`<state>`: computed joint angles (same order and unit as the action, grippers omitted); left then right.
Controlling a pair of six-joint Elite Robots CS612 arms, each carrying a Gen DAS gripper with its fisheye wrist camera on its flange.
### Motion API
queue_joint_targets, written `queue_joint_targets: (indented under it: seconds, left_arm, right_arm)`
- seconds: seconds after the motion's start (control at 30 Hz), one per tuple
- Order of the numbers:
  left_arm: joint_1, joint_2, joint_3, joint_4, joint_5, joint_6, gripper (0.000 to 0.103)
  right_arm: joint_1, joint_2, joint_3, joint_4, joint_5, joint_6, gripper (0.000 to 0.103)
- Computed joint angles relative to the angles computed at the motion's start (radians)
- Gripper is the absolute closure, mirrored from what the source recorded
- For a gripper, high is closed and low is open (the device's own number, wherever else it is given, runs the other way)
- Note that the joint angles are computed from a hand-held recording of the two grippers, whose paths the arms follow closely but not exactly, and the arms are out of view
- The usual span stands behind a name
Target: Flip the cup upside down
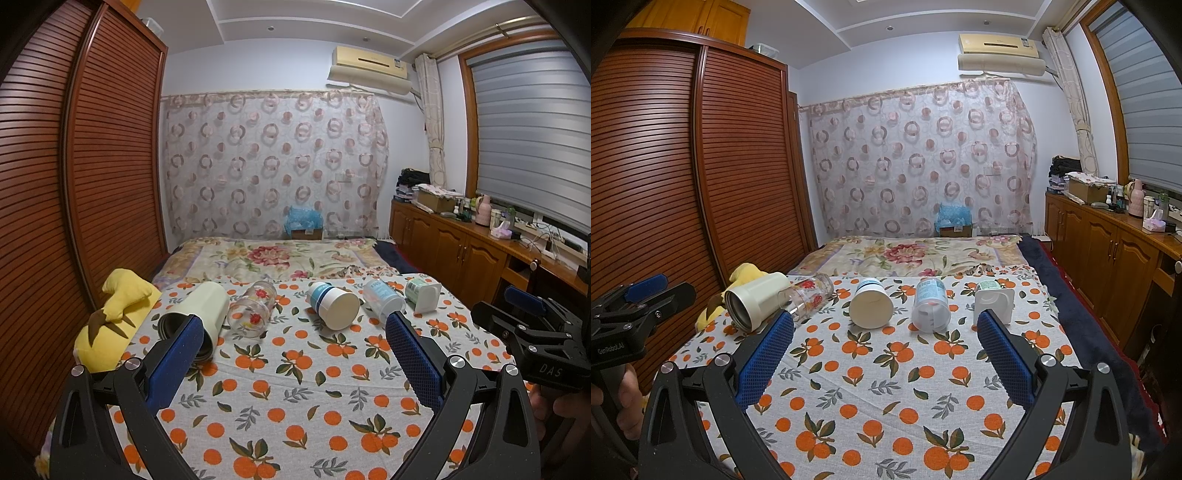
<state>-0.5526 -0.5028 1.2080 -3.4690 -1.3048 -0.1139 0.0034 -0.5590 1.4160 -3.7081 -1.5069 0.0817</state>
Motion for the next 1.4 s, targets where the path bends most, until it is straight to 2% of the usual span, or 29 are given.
queue_joint_targets:
  seconds: [0.2,0.4,0.53,0.57,0.6,0.63,0.9,1.0,1.2,1.4]
  left_arm:
    - [0.000,0.000,0.000,0.000,0.000,0.000,0.008]
    - [-0.012,-0.022,0.019,0.019,0.006,-0.007,0.008]
    - [-0.010,-0.018,0.008,0.050,-0.015,-0.011,0.008]
    - [-0.003,-0.021,0.006,0.096,-0.064,-0.005,0.008]
    - [-0.004,-0.021,0.003,0.107,-0.071,-0.007,0.008]
    - [-0.003,-0.005,-0.014,0.095,-0.039,-0.015,0.008]
    - [0.021,0.065,-0.162,0.262,-0.125,0.010,0.008]
    - [0.024,0.097,-0.233,0.307,-0.132,0.033,0.008]
    - [0.030,0.171,-0.398,0.429,-0.154,0.076,0.008]
    - [0.041,0.259,-0.598,0.589,-0.180,0.064,0.008]
  right_arm:
    - [-0.001,0.000,0.000,0.000,0.001,0.000,0.003]
    - [-0.001,-0.001,0.000,0.002,0.001,0.002,0.003]
    - [-0.004,0.000,0.000,0.015,0.005,0.009,0.003]
    - [-0.006,-0.002,0.001,0.022,0.010,0.011,0.003]
    - [-0.006,0.008,-0.010,0.027,0.010,0.011,0.003]
    - [-0.008,0.016,-0.018,0.032,0.012,0.013,0.003]
    - [-0.012,0.056,-0.091,0.120,-0.015,-0.021,0.003]
    - [-0.015,0.071,-0.128,0.157,-0.025,-0.038,0.003]
    - [-0.025,0.099,-0.192,0.225,-0.016,-0.047,0.003]
    - [-0.032,0.117,-0.241,0.286,0.000,-0.044,0.003]
